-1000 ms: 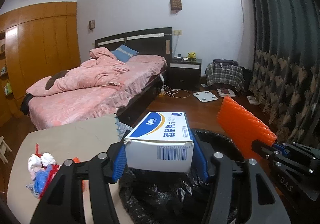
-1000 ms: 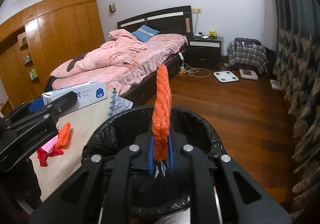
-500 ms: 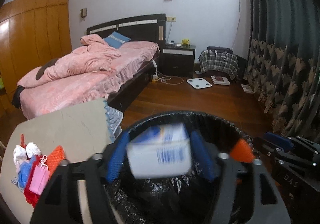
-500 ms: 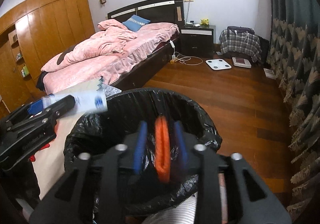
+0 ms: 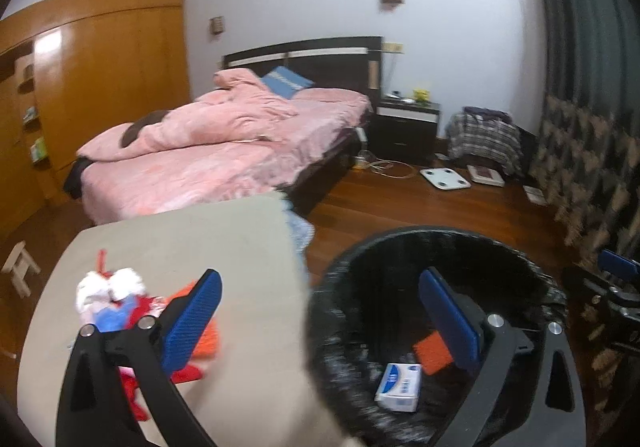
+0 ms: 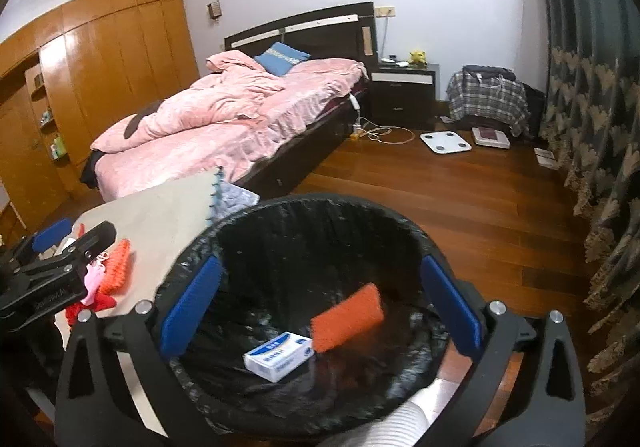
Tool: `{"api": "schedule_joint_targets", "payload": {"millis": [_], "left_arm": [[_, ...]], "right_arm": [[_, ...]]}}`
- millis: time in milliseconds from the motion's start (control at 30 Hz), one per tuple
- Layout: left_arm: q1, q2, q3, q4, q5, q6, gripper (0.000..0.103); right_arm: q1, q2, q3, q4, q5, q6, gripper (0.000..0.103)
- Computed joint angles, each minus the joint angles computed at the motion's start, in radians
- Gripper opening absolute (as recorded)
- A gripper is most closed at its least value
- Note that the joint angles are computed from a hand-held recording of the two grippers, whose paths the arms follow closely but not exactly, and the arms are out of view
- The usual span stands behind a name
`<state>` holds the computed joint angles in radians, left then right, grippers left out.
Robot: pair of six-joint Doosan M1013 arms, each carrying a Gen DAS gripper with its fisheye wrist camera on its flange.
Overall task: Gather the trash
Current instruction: 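Move both tools back over the pile of trash on the table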
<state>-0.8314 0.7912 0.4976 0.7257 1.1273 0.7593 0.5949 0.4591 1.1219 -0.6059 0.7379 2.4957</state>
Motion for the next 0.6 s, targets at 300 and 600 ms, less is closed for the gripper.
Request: {"api": "schedule_joint_targets", "payload": {"millis": [300,600], "left_arm": [[0.018,-0.139,0.250,0.136,0.033,-0.192,0.097],[0.046,-0.234,0.427,0.222,0.086,-0.319,0.097]], "right_arm": [[0.034,0.071,-0.116,0.062,-0.019,-0.119,0.098],[0.071,0.170,-0.273,0.150,-0.027,-0.256,0.098]]}}
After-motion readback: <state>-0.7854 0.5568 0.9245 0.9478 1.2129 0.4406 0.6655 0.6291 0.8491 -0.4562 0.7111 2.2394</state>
